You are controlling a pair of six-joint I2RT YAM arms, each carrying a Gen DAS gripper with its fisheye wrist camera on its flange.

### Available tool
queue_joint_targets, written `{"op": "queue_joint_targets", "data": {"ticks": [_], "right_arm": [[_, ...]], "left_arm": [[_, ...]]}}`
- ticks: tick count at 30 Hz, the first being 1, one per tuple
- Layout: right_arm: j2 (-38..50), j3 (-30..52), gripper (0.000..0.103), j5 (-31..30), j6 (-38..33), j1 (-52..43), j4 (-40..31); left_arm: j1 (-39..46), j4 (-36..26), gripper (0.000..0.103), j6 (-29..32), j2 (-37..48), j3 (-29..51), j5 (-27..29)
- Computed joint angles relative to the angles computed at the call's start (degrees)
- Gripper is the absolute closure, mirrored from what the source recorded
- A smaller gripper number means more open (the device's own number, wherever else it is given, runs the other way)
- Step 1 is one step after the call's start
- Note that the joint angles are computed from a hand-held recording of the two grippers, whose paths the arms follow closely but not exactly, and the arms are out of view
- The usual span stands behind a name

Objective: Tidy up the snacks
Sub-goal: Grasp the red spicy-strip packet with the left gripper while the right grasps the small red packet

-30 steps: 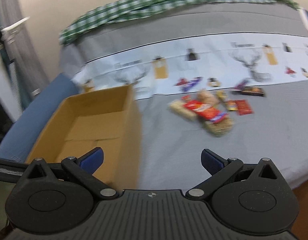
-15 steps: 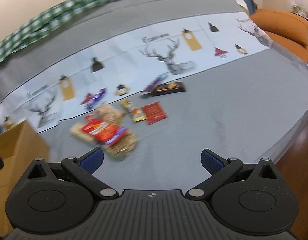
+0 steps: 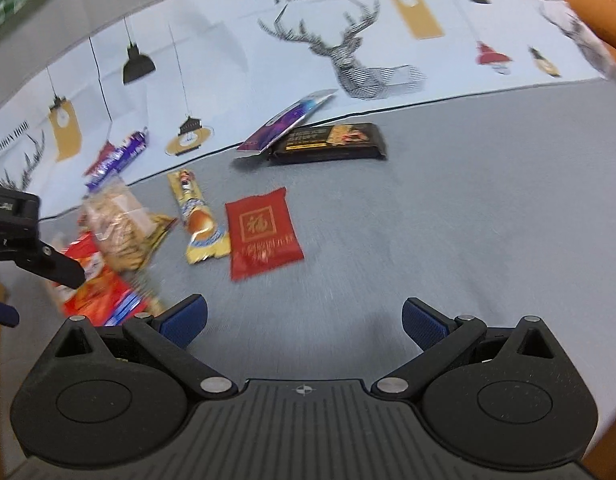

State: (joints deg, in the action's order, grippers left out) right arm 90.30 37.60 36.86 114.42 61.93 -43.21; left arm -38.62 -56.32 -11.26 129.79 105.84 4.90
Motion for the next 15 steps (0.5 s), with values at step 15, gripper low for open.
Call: {"op": "queue_joint_targets", "data": {"ticks": [15], "right_arm": [[11.2,-3.5,0.001,4.0,-32.2,-18.0,27.0]], "left_arm": [[4.0,-9.8,0.031,-5.6,12.3,18.0,4.9]]}}
